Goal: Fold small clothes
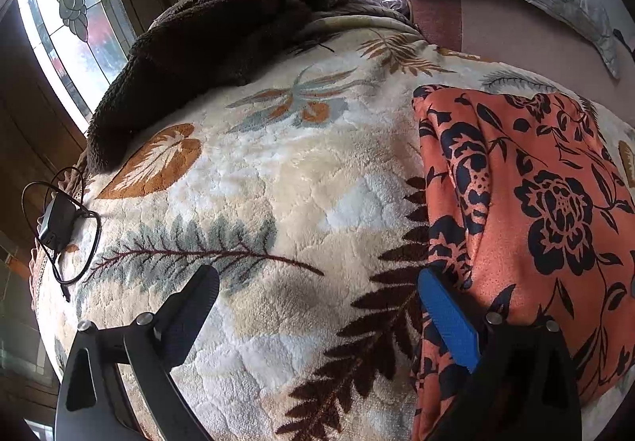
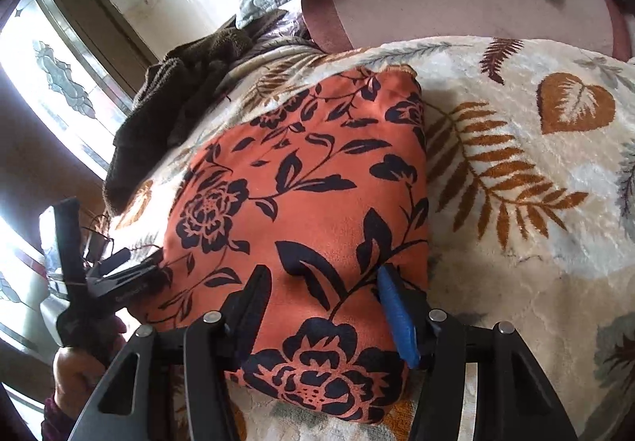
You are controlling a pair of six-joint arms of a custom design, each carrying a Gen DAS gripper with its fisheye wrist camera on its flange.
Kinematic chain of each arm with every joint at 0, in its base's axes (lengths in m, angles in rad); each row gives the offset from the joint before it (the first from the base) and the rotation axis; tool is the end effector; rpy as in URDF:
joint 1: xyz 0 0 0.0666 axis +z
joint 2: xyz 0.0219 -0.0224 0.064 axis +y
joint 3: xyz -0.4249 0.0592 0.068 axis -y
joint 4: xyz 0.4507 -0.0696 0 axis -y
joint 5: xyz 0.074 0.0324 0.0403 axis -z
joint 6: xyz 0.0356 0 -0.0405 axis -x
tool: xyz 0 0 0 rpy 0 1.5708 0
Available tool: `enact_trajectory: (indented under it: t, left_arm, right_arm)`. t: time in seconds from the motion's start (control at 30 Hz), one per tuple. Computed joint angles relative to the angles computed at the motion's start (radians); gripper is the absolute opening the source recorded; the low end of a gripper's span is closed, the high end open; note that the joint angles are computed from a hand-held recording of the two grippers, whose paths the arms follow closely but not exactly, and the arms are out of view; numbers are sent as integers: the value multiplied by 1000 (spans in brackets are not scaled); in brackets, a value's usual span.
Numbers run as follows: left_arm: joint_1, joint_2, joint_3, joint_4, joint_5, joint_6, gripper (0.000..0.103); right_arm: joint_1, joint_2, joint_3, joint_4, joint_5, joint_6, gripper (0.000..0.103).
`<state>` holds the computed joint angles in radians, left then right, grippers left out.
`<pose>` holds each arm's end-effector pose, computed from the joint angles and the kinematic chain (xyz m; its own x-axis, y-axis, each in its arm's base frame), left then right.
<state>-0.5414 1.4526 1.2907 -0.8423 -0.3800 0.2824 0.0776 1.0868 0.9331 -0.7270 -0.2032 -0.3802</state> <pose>0.4706 -0.2680 0.3975 -0.7802 0.1672 -0.6027 0.0943 0.9840 0.1510 0.3972 0.0377 0.3853 -0.7897 0.3032 -0.5334 0.0959 0.9197 0.3808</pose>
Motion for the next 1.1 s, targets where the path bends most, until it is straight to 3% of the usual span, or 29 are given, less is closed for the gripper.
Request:
enact_trajectory:
  t: [0.23, 0.4, 0.5, 0.57, 0.6, 0.73, 0.77, 0.93, 1.0, 1.1]
  left_arm:
    - [3, -13, 4, -6, 15, 5, 100]
    - [18, -113, -46, 47, 153, 13, 100]
    - [24, -137, -75, 12, 215, 56, 100]
    - [40, -135, -84, -20, 310, 106, 100]
    - [46, -142, -95, -18, 344, 135, 98]
    - [58, -194, -146, 32, 458, 214, 67]
    - [59, -208, -162, 43, 480, 237, 66]
    - [64, -252, -217, 114, 564, 341, 76]
    - [53, -241, -209, 115, 542, 321, 83]
    - [36, -199, -180, 84, 525, 276, 83]
  right_arm:
    - [-10, 18, 4, 8, -14, 7, 61]
    - [-25, 27, -1, 23, -37, 7, 62]
    - [-29, 30, 5, 13, -47, 6, 61]
    - [-29, 31, 9, 7, -47, 6, 61]
    - [-29, 29, 9, 7, -47, 5, 61]
    - [-38, 23, 4, 6, -60, 0, 61]
    - [-41, 21, 3, 5, -64, -3, 61]
    - [-47, 19, -2, 7, -71, -4, 61]
    - [-44, 20, -1, 5, -66, -1, 61]
    - [-44, 21, 0, 5, -65, -2, 61]
